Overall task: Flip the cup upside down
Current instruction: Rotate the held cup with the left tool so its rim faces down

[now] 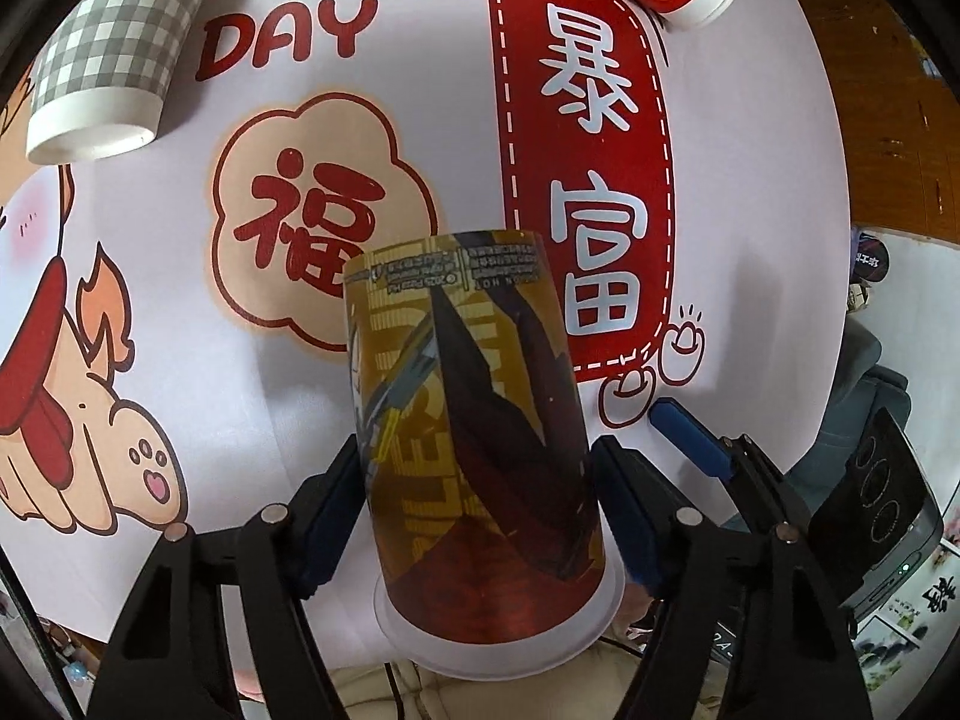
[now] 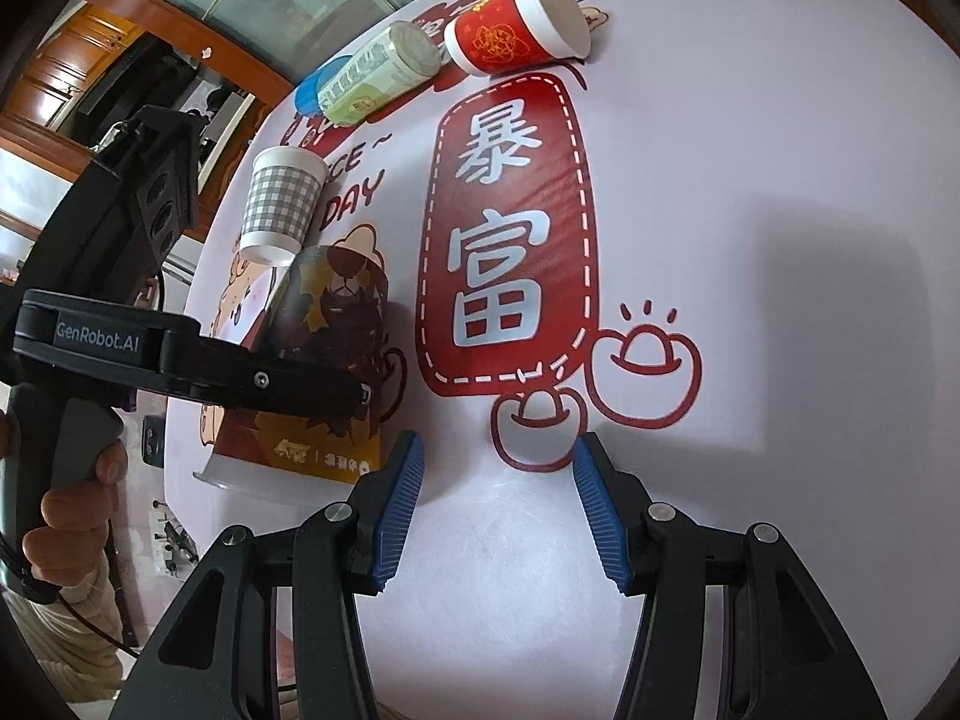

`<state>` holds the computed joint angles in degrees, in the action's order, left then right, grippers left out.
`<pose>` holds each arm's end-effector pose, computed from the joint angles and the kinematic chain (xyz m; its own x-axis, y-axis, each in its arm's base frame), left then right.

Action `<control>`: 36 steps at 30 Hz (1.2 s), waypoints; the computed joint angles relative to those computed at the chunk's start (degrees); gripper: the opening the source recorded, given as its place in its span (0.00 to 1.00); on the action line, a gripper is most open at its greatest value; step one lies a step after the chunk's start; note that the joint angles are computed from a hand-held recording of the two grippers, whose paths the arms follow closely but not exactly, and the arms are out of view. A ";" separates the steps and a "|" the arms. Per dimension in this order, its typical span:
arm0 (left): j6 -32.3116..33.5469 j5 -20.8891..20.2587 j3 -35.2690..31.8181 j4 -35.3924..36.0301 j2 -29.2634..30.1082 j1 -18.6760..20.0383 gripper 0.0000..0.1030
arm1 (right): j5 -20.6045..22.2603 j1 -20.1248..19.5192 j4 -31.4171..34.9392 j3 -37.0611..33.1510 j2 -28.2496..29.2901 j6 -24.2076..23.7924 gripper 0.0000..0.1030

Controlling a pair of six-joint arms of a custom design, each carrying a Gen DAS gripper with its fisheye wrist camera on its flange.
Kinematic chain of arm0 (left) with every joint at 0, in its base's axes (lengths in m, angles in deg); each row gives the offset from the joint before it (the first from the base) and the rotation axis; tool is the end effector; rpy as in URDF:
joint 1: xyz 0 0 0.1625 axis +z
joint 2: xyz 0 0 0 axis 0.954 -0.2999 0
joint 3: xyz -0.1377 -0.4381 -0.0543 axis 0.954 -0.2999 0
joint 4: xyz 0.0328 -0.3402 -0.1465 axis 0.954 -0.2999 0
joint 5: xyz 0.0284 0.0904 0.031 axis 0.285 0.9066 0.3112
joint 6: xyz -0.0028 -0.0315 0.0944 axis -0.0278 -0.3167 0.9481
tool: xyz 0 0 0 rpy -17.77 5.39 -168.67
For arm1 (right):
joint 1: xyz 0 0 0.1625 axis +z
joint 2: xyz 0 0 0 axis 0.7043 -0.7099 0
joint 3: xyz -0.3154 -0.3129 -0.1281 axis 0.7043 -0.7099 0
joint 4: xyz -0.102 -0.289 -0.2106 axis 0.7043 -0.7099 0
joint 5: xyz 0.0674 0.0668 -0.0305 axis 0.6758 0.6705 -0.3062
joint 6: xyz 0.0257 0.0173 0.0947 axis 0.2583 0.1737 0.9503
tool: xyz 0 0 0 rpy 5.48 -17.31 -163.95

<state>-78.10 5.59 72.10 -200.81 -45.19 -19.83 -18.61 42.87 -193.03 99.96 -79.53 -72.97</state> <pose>-0.2607 -0.5897 0.0465 -0.9044 -0.1220 -0.4089 -0.2005 0.9674 0.1549 0.0862 -0.5112 0.2059 -0.9536 -0.0904 0.2870 -0.1327 0.9824 -0.1317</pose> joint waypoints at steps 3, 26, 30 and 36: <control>0.20 0.97 0.25 -0.75 -0.06 -0.27 0.69 | 0.19 0.08 0.15 -0.29 0.32 -0.12 0.52; 28.39 39.79 25.42 -60.40 1.05 -12.31 0.69 | -3.79 3.53 -23.15 7.20 2.73 -12.61 0.47; 33.69 42.85 26.19 -69.55 4.64 -12.53 0.69 | -4.50 3.25 -25.15 7.97 3.12 -13.26 0.46; 36.00 43.87 28.16 -74.85 5.90 -13.42 0.69 | -4.52 3.02 -27.24 8.49 3.36 -13.94 0.45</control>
<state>-42.10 49.47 100.26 -275.66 -39.29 -33.25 -23.13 45.88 -220.27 108.45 -76.17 -86.90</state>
